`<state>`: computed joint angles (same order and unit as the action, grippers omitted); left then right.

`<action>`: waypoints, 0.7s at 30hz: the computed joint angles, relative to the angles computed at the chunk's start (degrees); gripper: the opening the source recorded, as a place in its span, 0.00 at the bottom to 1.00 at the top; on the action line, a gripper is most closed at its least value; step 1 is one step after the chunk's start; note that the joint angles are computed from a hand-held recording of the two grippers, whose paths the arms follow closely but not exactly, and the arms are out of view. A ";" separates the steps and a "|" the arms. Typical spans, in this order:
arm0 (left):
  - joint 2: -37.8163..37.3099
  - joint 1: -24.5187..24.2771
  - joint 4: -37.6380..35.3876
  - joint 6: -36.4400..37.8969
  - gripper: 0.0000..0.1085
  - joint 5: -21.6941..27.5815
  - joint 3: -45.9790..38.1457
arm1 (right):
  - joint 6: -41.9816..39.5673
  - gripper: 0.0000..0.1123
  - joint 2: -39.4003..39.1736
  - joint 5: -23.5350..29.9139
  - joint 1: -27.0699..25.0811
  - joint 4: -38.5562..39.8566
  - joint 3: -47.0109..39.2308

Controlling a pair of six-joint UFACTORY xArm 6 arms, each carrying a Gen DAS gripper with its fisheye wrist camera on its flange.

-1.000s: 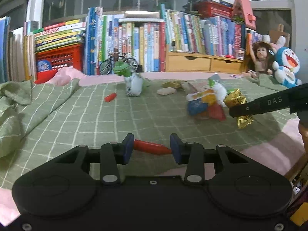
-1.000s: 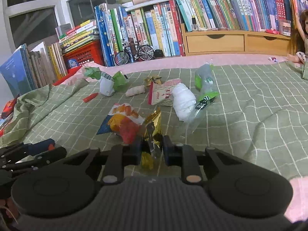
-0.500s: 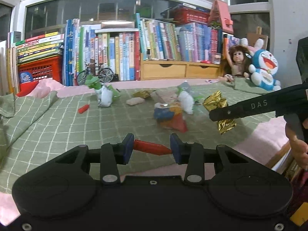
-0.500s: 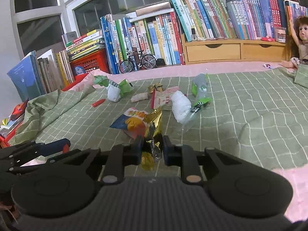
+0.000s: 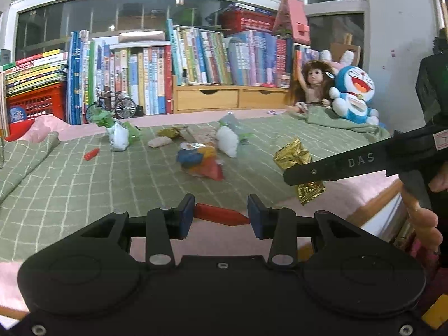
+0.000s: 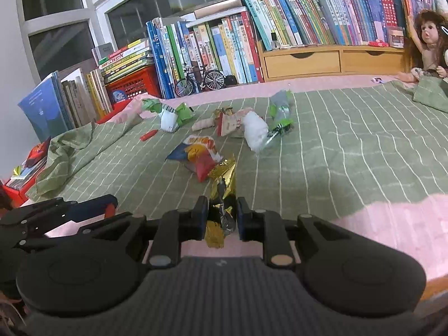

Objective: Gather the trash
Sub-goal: 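Carry the red crayon and gold candy down toward the black bin with both tools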

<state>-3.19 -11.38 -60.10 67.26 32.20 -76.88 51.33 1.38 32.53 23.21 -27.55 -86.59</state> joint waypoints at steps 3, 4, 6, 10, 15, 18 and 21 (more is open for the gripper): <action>-3.15 0.32 -0.92 0.93 0.36 1.99 3.16 | 0.84 0.22 -2.06 1.36 1.17 -0.14 1.98; -4.35 0.56 -1.43 1.37 0.36 2.85 4.42 | 1.22 0.22 -2.91 2.15 1.71 -0.46 2.69; -6.50 0.93 -1.91 1.88 0.36 4.43 6.75 | 1.18 0.22 -4.28 3.92 2.70 -1.00 3.63; -10.07 1.43 -1.35 2.15 0.36 7.55 10.38 | 0.37 0.22 -7.37 6.97 4.54 -1.11 5.92; -13.27 1.69 0.33 -0.08 0.36 10.44 14.03 | -1.99 0.22 -10.42 10.13 6.37 0.97 8.07; -14.51 1.82 2.01 -1.43 0.36 11.54 15.72 | -3.10 0.22 -11.92 11.85 7.24 2.04 9.36; -15.04 2.00 4.34 -3.16 0.36 12.57 16.83 | -3.67 0.22 -13.36 13.00 7.75 4.09 11.21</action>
<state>-18.23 -9.38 -55.76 64.10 44.77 -60.05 47.66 -11.99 45.53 30.95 -23.46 -75.38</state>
